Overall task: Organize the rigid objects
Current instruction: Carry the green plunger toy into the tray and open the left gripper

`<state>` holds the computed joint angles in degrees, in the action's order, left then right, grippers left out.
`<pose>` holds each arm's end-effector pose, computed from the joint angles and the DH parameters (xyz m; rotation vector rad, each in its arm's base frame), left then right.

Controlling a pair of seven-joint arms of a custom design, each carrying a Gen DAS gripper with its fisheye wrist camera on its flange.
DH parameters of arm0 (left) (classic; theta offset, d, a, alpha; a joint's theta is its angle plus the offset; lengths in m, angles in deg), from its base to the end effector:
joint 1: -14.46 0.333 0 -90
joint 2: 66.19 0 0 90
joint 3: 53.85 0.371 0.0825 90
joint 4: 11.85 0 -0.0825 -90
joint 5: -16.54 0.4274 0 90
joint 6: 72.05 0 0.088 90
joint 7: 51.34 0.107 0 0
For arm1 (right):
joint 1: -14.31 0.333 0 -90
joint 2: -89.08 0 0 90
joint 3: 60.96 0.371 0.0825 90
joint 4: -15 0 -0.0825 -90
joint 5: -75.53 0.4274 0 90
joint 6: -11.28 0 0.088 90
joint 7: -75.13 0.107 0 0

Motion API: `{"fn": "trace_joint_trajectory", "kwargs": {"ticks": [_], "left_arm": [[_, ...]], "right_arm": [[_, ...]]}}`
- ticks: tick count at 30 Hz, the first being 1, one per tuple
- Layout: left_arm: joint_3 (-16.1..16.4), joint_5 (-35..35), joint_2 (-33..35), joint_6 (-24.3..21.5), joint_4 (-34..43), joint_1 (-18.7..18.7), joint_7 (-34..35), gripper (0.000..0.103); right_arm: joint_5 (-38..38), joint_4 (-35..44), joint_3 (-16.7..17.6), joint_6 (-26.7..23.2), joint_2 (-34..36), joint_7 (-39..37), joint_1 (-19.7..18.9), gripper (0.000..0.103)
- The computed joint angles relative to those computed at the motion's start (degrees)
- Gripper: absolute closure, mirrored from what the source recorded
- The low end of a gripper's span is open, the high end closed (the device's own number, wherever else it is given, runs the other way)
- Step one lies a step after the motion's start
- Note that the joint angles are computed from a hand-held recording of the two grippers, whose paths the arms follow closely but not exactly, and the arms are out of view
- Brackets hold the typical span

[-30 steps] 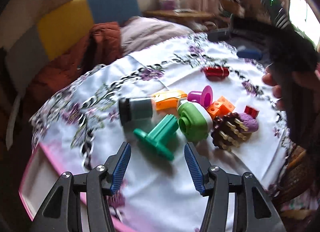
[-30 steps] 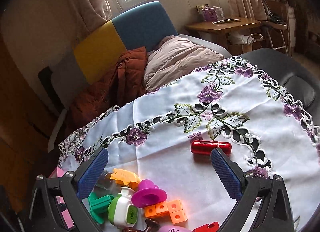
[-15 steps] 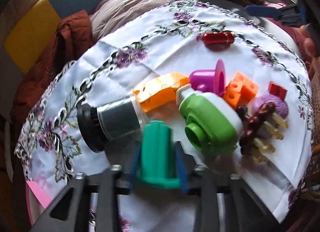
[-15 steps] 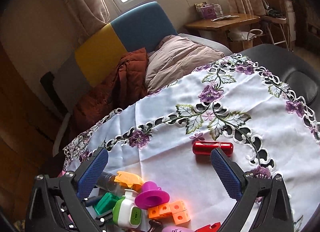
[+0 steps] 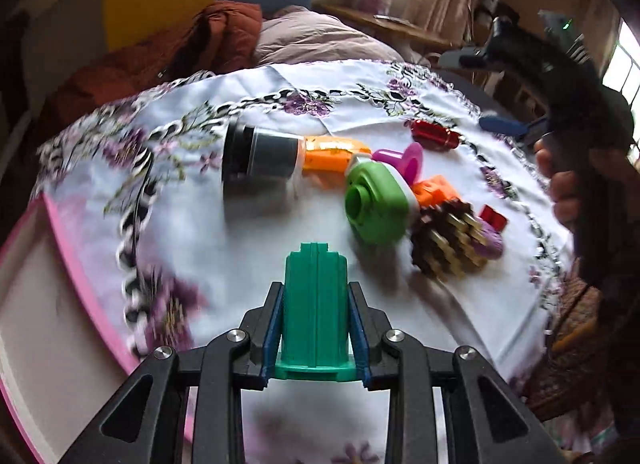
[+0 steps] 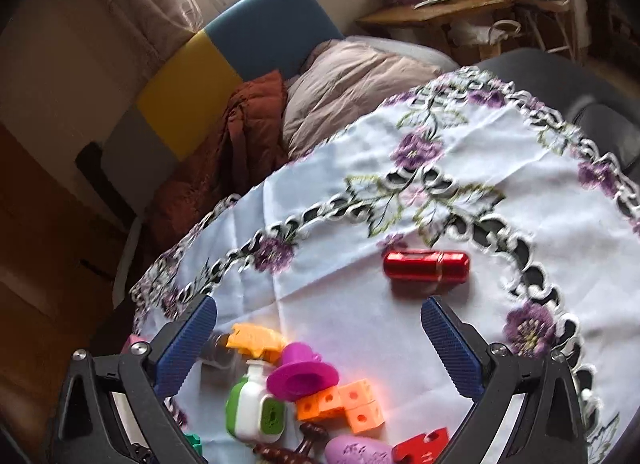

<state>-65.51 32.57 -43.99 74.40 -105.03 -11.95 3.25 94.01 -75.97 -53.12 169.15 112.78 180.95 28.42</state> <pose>0.6161 -0.4574 0.4953 -1.7863 2.1844 -0.7596 0.7383 0.2628 0.5181 -1.5075 1.8030 -0.0993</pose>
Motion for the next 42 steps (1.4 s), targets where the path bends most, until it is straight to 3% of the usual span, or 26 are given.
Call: {"fn": "trace_joint_trajectory", "kwargs": {"ticks": [2, 3, 5, 10, 12, 22, 24, 32, 42], "left_arm": [[-0.18, -0.32, -1.78, 1.62, -2.69, 0.09, -0.87, 0.073], [-0.50, -0.75, -2.76, 2.62, -4.17, 0.33, -0.87, 0.073], [-0.95, -1.37, -4.39, 4.34, -6.52, 0.65, -1.12, 0.073], [-1.40, -2.01, -6.79, 7.74, -10.03, 0.85, -2.37, 0.073], [-1.65, -2.41, -7.42, 8.86, -10.96, 1.02, -2.69, 0.073], [-1.47, -0.25, -10.81, 11.20, -14.98, 1.08, -6.47, 0.073], [-1.48, 0.06, -11.49, 11.63, -15.91, 1.22, -7.64, 0.073], [-1.65, 1.54, -13.89, 12.37, -18.88, 2.10, -12.04, 0.073], [-1.77, 3.99, -15.45, 13.01, -20.42, 3.00, -15.99, 0.073]], "right_arm": [[0.00, 1.01, 0.79, -3.85, 0.00, -2.08, -0.42, 0.006], [-0.95, 1.44, 0.32, -5.63, -0.07, -2.30, 0.02, 0.017], [-3.76, 3.02, -0.69, -11.18, -0.04, -3.44, 0.87, 0.031], [-8.95, 6.50, -1.58, -24.74, 1.01, -9.47, 2.19, 0.032], [-10.35, 6.87, -2.25, -26.50, 1.38, -9.48, 3.16, 0.032], [-13.38, 12.79, -3.10, -32.75, 6.05, -9.60, 5.51, 0.032], [-10.77, 12.82, -1.99, -31.89, 6.51, -10.89, 4.41, 0.043], [-2.57, 11.03, -0.83, -29.75, 6.12, -10.79, 1.44, 0.042], [-8.99, 11.58, -2.71, -30.14, 6.50, -9.96, 4.13, 0.041]]}}
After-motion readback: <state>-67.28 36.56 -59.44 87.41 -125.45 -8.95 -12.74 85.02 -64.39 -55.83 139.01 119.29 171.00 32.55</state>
